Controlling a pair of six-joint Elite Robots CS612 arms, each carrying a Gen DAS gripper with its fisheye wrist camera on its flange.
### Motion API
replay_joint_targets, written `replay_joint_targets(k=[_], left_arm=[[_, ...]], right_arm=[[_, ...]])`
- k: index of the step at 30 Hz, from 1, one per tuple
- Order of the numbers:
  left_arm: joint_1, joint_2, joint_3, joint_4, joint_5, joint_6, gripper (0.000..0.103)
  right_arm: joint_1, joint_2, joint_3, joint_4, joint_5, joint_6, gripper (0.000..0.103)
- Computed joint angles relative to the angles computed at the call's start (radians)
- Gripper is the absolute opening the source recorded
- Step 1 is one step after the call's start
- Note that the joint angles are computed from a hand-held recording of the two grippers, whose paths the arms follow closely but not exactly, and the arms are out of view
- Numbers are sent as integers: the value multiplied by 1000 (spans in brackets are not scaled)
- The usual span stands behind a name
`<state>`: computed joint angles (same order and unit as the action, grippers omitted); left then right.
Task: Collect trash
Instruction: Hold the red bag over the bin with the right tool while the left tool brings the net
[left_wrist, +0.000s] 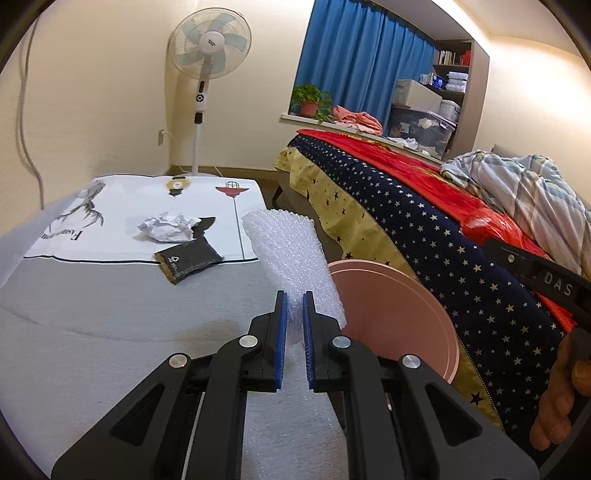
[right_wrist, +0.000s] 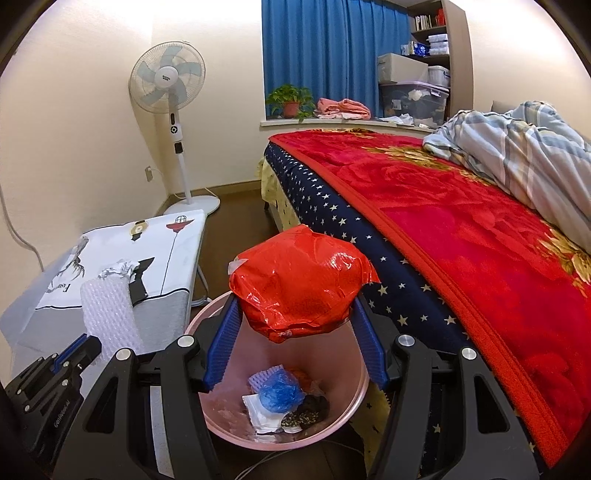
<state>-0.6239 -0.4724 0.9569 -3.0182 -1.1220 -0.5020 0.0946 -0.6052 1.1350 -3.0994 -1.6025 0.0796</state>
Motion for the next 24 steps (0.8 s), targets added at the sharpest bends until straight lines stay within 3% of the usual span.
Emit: replay_joint_targets(k=[7, 24], left_arm=[[-2, 20, -38, 15, -12, 30, 8], [0, 75, -134, 61, -55, 16, 8]], right_arm=[[3, 10, -16, 12, -7, -5, 59], [0, 21, -34, 41, -63, 12, 60]])
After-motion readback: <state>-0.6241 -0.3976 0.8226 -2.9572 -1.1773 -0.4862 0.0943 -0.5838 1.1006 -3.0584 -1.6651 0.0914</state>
